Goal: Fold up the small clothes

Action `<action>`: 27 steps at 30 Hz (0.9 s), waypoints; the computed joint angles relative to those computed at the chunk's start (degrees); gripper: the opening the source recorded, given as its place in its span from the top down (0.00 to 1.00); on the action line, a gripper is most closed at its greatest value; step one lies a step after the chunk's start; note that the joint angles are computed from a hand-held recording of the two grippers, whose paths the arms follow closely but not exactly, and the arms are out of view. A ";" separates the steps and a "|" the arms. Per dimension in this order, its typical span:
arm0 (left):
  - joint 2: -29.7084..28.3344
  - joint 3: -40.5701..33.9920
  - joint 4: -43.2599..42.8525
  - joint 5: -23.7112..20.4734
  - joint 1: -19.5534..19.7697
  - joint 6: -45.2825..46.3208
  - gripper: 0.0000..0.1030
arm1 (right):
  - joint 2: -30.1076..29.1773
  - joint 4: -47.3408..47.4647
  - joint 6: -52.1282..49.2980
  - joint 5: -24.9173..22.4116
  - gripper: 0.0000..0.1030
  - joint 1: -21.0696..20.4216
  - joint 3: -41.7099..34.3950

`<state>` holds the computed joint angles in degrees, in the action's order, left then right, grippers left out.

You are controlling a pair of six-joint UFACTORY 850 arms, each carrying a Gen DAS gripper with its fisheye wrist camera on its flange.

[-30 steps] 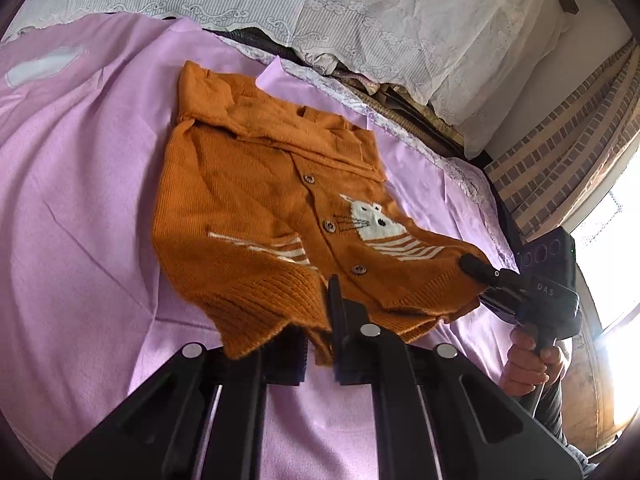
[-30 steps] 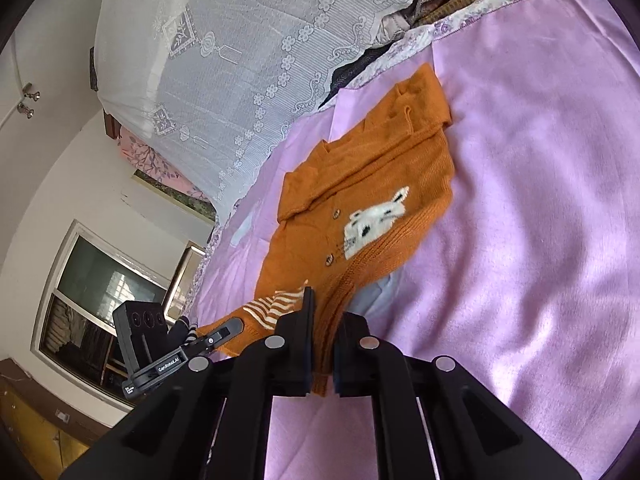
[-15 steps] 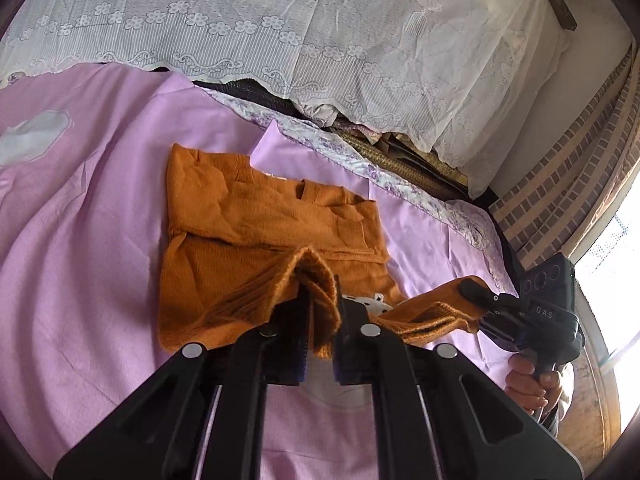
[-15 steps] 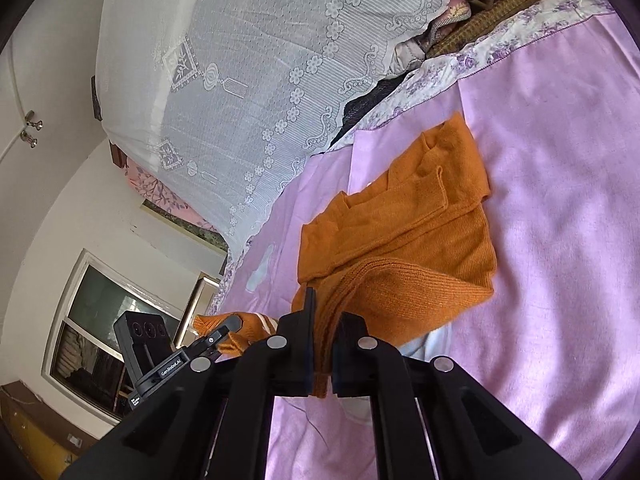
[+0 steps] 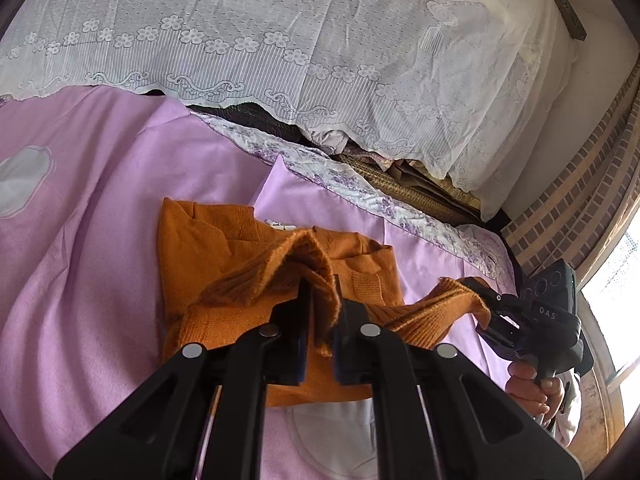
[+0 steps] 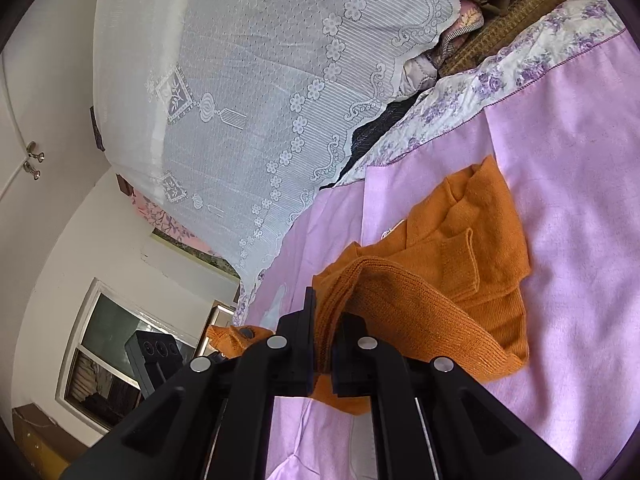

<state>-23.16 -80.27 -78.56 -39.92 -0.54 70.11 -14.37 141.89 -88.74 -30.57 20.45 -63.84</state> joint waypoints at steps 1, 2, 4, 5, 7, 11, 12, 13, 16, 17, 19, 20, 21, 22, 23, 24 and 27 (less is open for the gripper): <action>-0.74 -0.84 0.23 0.14 -0.03 -0.43 0.92 | -0.69 -0.20 0.10 0.08 0.94 -0.16 -0.81; -1.46 -1.68 0.64 0.37 -0.12 -0.96 0.92 | -1.25 -0.15 0.02 0.27 0.94 -0.25 -1.48; -3.01 -3.42 1.59 0.82 -0.29 -2.22 0.92 | -2.72 -0.62 0.62 0.56 0.94 -0.58 -3.13; -3.81 -4.34 2.17 0.96 -0.37 -3.00 0.92 | -3.49 -1.21 1.34 0.66 0.94 -0.76 -3.94; -5.54 -6.29 3.31 0.98 -0.49 -4.46 0.92 | -4.96 -2.17 2.59 0.97 0.94 -1.06 -5.42; -9.02 -10.36 6.03 1.07 -0.87 -7.57 0.92 | -7.93 -4.89 5.46 2.17 0.94 -1.75 -8.41; -9.89 -11.40 6.83 1.25 -1.02 -8.38 0.93 | -8.69 -5.62 6.27 2.52 0.94 -1.96 -9.20; -10.80 -12.54 7.74 1.47 -1.24 -9.34 0.92 | -9.39 -6.29 6.99 2.90 0.94 -2.13 -9.94; -13.70 -15.98 10.81 2.07 -1.71 -12.52 0.92 | -11.73 -8.40 9.78 3.92 0.94 -2.80 -12.22; -14.78 -17.23 11.93 2.14 -1.80 -13.94 0.92 | -12.52 -9.12 10.98 4.10 0.94 -3.05 -12.88; -17.08 -19.86 14.36 1.47 -1.81 -17.33 0.91 | -14.17 -10.84 14.25 4.03 0.94 -3.70 -14.00; -18.04 -20.88 15.70 1.29 -1.80 -19.11 0.89 | -14.89 -11.61 15.87 3.60 0.94 -4.04 -14.33; -18.88 -21.74 17.25 1.17 -1.77 -21.00 0.85 | -15.63 -12.59 17.89 3.11 0.90 -4.40 -14.62; -19.37 -22.18 18.67 1.67 -1.75 -22.85 0.81 | -16.19 -13.36 19.79 2.78 0.90 -4.74 -14.70; -19.39 -22.01 19.68 2.73 -1.69 -24.33 0.70 | -16.46 -13.68 21.34 2.80 0.83 -5.02 -14.51; -19.26 -21.70 19.58 3.47 -1.48 -25.00 0.62 | -16.62 -13.59 22.82 2.52 0.72 -5.36 -14.11; -17.70 -19.71 14.39 4.03 -0.06 -22.90 0.44 | -15.63 -6.92 19.73 -1.16 0.69 -6.21 -11.30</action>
<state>-40.86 -99.98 -64.17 -35.89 -0.60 47.21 -30.00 134.97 -69.01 -31.74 14.23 -75.13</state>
